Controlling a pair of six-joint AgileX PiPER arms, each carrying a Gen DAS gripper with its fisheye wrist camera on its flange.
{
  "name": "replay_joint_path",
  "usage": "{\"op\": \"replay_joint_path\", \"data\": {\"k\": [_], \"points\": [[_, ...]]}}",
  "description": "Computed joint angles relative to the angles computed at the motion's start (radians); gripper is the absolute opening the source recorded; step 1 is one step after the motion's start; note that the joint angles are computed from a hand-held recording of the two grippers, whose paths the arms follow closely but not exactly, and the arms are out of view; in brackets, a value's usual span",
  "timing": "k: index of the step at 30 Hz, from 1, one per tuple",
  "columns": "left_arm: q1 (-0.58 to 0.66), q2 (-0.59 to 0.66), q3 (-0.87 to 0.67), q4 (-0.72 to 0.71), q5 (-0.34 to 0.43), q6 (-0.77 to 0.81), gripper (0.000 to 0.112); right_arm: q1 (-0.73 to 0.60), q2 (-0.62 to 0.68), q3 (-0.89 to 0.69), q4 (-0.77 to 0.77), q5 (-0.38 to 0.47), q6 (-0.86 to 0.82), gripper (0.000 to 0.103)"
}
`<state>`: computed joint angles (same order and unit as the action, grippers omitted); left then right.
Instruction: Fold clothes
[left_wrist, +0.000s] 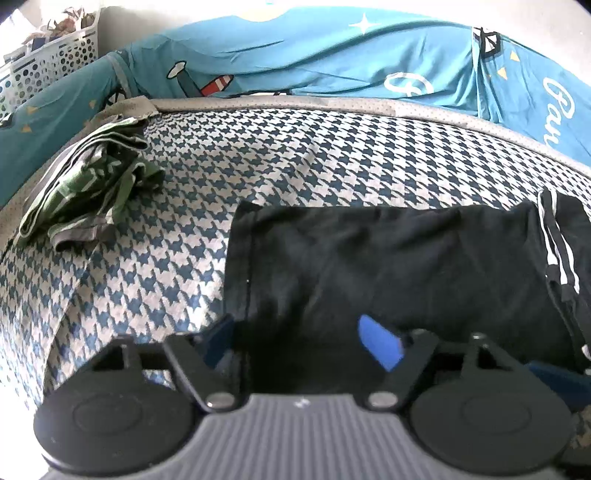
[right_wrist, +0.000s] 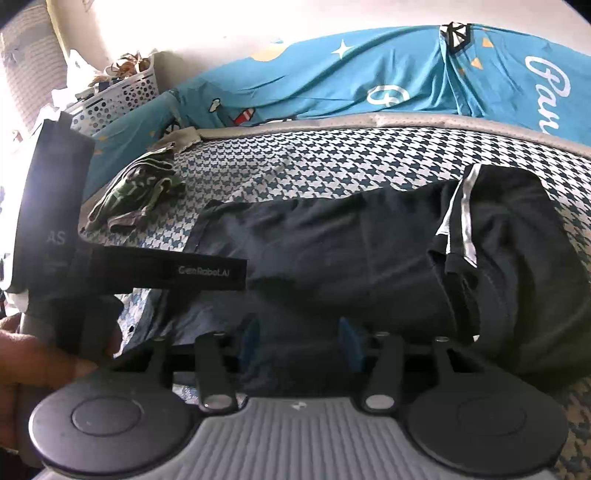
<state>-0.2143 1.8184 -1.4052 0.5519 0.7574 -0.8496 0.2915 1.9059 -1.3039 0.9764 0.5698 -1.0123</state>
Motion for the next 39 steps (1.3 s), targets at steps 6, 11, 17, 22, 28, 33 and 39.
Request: {"op": "replay_joint_path", "data": {"k": [6, 11, 17, 22, 28, 33, 39], "points": [[0.043, -0.041, 0.028, -0.072, -0.042, 0.063, 0.039, 0.0, -0.002, 0.009, 0.034, 0.031, -0.062, 0.049], [0.096, -0.076, 0.032, -0.187, -0.038, 0.178, 0.042, 0.009, -0.011, 0.025, 0.074, 0.05, -0.139, 0.049], [0.134, -0.128, 0.066, -0.185, -0.019, 0.175, 0.097, 0.028, -0.014, 0.036, 0.108, 0.081, -0.205, 0.049], [0.17, -0.162, 0.092, -0.219, -0.024, 0.207, 0.1, 0.057, -0.022, 0.057, 0.123, 0.093, -0.274, 0.049], [0.184, -0.178, 0.105, -0.222, -0.041, 0.208, 0.1, 0.103, -0.036, 0.091, 0.174, 0.084, -0.392, 0.049], [0.191, -0.188, 0.1, -0.24, -0.046, 0.229, 0.1, 0.141, -0.032, 0.096, 0.201, 0.07, -0.467, 0.049], [0.207, -0.18, 0.082, -0.297, -0.034, 0.286, 0.1, 0.194, -0.016, 0.104, 0.191, 0.022, -0.547, 0.049]]}}
